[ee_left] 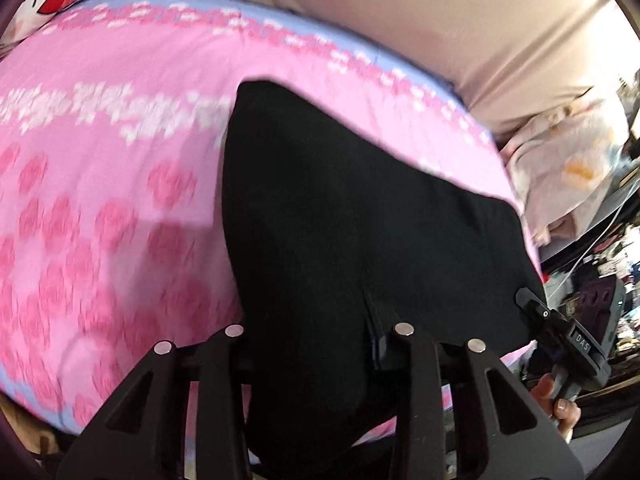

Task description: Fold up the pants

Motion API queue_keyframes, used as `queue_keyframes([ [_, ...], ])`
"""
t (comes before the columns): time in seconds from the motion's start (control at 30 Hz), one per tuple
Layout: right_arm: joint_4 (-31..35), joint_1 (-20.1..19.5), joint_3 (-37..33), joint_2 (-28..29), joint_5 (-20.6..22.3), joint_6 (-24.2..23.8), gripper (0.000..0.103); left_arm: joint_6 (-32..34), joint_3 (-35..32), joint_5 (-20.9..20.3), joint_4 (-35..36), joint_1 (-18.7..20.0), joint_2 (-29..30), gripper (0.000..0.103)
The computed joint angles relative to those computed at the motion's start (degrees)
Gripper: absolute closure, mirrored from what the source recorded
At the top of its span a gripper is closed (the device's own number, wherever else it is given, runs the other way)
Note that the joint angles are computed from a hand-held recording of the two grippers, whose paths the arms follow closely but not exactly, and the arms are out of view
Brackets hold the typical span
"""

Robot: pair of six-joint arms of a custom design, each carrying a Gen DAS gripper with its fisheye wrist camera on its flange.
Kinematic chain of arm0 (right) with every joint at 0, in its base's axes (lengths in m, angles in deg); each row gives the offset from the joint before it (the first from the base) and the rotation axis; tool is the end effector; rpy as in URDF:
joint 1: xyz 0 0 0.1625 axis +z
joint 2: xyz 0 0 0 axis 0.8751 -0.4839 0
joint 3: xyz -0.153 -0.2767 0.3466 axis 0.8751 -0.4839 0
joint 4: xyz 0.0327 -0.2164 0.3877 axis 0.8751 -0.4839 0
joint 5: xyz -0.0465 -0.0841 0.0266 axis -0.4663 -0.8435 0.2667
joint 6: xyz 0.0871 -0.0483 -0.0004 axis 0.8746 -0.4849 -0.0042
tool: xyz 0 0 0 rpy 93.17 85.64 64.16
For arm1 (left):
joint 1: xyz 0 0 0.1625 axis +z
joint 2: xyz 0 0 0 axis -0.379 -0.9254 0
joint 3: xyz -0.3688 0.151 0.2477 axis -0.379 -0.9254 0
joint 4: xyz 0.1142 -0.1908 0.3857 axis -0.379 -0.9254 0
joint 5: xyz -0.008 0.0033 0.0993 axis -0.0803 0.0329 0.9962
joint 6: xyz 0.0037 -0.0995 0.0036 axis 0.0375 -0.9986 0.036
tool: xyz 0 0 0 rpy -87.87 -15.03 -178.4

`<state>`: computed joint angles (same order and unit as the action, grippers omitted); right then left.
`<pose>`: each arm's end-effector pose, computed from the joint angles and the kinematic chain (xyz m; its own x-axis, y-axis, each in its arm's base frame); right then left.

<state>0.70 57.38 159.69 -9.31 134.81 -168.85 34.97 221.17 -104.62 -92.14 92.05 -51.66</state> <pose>0.1868 -0.2116 0.0124 -0.9127 0.4026 0.0699 0.1510 0.4914 -0.8577 -0.0006 -0.4367 0.1979 -0.8079 0.5546 -0.1994 0.5778 0.8119 -0.0831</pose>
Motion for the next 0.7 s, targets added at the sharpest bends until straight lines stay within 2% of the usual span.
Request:
queue_keyframes([
  [0.07,-2.13,-1.39,0.32,2.06,0.59,0.22,0.066,0.52,1.66,1.30,-3.94,-0.17,0.71,0.068],
  [0.17,-6.23,-3.86,1.86,1.93,-1.21,-1.95,0.064,0.22,3.14,3.39,-7.23,-1.98,0.97,0.068],
  [0.27,-5.76,-3.30,1.76,1.61,-0.50,-2.56,0.065,0.05,3.41,4.05,-7.75,-2.45,0.70,0.069],
  [0.5,-0.48,4.92,-2.28,0.90,6.38,-2.58,0.068,1.74,4.79,4.39,-8.65,-5.53,-2.92,0.072],
  [0.7,2.20,10.29,-5.72,-0.73,9.97,-6.83,0.069,1.62,4.63,3.64,-9.36,-8.60,-5.25,0.074],
])
